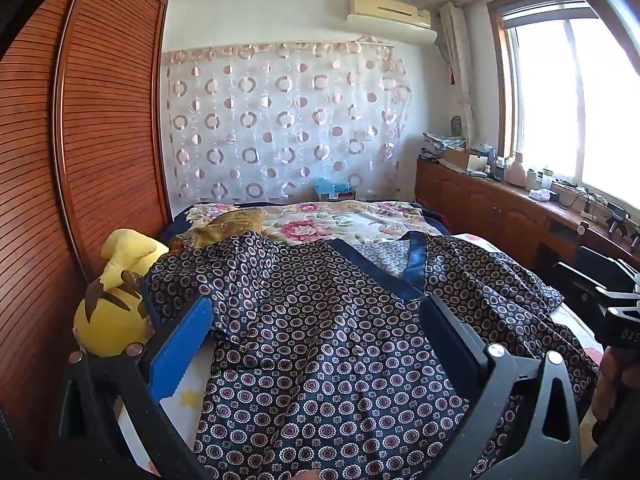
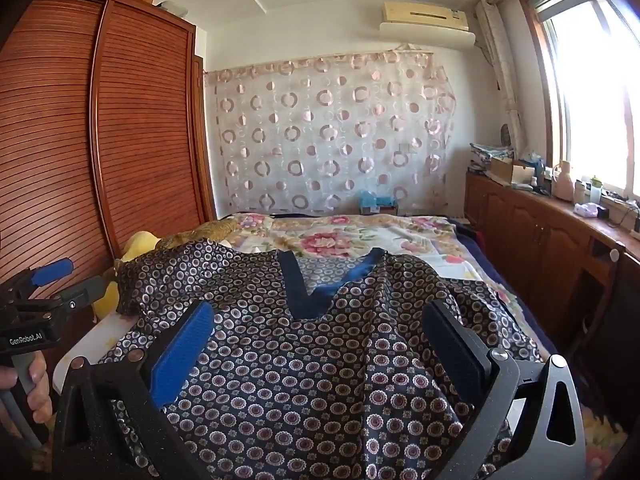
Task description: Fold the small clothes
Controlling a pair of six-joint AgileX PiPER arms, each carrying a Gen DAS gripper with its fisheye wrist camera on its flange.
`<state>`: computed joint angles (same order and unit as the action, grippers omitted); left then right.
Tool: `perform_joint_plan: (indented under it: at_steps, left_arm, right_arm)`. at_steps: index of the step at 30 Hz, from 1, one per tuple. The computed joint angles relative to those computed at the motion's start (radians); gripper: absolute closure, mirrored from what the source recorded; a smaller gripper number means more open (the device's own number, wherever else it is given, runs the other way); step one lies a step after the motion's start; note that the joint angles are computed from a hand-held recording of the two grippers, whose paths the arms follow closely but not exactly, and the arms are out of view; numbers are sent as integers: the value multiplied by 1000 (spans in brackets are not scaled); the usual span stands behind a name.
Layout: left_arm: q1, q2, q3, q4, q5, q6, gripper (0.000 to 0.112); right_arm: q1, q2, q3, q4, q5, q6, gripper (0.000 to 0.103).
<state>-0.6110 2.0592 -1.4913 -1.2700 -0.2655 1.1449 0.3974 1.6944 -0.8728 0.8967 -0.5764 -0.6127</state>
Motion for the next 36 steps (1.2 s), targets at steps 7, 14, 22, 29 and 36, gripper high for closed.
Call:
perform_joint_plan:
  at_steps: [7,14,22,29,36]
  left_arm:
    - [0,3,4,24,-7,-24,9]
    - [0,-10,24,78,-18,-79,9]
    - [-2,-18,34,102,-23,-102,9]
    - [-3,-30,41,92,-25,-91,9]
    - [-8,-30,38,79,-33,-78,9]
  right_arm:
    - [3,5,-11,11,-2,-11,0]
    - [6,-1,3,3,-10,0,0]
    - [6,0,2,2,-10,2,1]
    - [11,-1,3,9,-15,-2,1]
    - [12,-1,3,8,-15,-3,0]
